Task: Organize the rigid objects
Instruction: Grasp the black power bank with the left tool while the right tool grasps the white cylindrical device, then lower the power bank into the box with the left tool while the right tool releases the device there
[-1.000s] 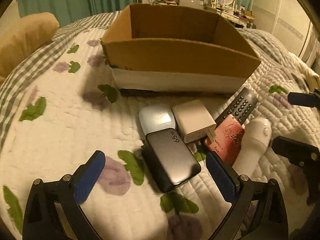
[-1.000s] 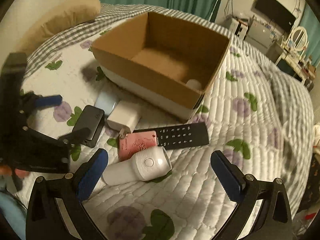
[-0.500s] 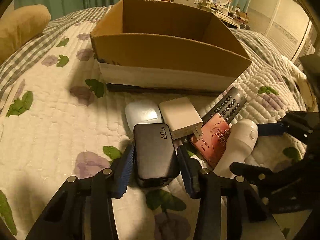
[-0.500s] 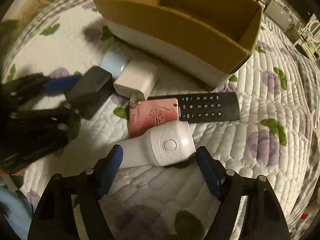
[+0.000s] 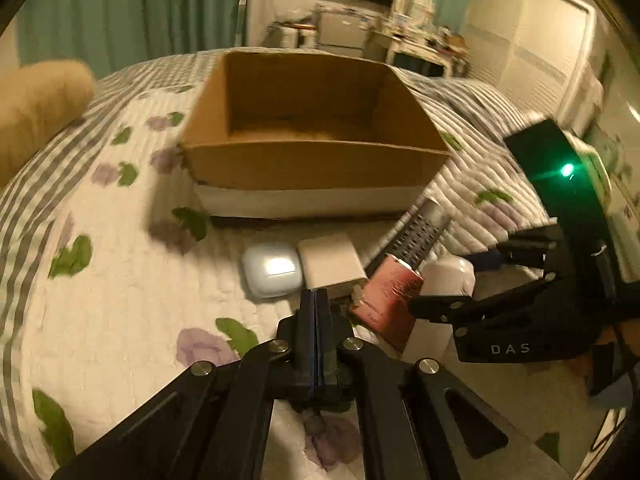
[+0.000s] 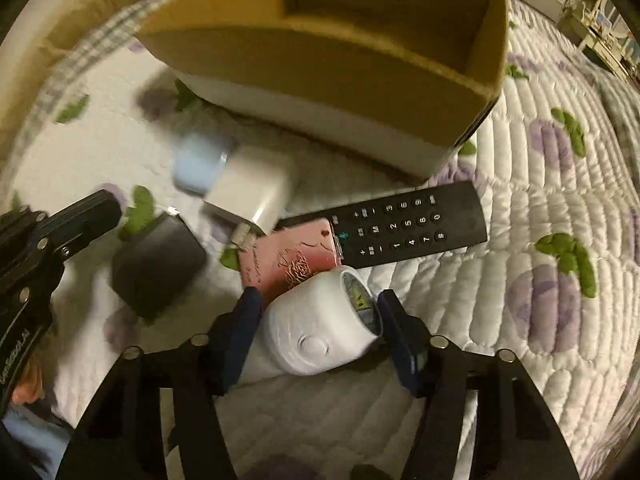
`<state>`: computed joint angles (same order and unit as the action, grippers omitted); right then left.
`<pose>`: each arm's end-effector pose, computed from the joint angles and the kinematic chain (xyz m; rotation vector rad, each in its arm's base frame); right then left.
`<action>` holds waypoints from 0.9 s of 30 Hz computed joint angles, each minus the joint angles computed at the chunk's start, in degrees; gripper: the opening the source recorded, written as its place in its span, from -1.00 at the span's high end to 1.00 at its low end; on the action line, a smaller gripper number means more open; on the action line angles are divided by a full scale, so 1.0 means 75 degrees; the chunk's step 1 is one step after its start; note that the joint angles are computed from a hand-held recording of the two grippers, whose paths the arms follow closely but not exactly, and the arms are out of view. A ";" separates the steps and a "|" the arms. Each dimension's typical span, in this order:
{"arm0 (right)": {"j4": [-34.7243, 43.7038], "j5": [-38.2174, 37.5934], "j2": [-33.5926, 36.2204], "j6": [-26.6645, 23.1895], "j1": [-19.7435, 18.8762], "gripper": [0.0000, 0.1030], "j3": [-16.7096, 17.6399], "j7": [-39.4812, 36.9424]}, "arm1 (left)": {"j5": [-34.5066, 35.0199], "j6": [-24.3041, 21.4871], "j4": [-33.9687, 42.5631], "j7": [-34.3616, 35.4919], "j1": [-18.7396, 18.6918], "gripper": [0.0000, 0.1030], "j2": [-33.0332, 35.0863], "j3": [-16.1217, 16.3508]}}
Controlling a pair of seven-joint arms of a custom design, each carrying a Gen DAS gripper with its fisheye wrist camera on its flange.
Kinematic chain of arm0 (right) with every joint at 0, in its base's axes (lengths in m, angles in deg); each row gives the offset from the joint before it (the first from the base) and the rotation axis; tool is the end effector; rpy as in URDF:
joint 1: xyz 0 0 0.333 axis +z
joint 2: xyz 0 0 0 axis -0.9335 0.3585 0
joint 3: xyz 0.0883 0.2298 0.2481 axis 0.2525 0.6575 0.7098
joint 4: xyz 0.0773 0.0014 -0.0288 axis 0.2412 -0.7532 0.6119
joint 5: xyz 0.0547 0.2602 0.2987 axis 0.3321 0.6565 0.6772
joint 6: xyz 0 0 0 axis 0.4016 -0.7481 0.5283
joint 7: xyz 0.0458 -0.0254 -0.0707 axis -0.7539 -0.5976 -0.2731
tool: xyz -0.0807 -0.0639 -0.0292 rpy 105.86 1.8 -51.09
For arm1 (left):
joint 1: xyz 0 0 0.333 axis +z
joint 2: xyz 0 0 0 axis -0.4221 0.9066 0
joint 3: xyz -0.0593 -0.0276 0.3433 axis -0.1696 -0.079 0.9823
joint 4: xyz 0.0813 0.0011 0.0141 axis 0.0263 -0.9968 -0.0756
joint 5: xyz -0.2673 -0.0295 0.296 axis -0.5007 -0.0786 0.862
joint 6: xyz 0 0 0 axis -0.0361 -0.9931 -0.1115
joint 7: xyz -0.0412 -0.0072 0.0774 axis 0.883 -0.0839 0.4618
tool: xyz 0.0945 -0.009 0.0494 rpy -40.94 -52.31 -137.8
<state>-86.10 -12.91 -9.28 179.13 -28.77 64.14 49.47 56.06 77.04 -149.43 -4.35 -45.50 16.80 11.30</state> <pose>0.5458 0.5158 0.3303 -2.4539 1.4020 -0.1184 0.4517 -0.3453 0.3903 -1.8208 1.9874 -0.7543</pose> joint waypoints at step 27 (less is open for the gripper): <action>-0.1917 -0.3239 -0.1814 0.2125 0.0643 -0.12 -0.0940 0.2110 | -0.2017 0.0030 0.0042 0.1527 -0.0417 0.25 0.0189 0.0260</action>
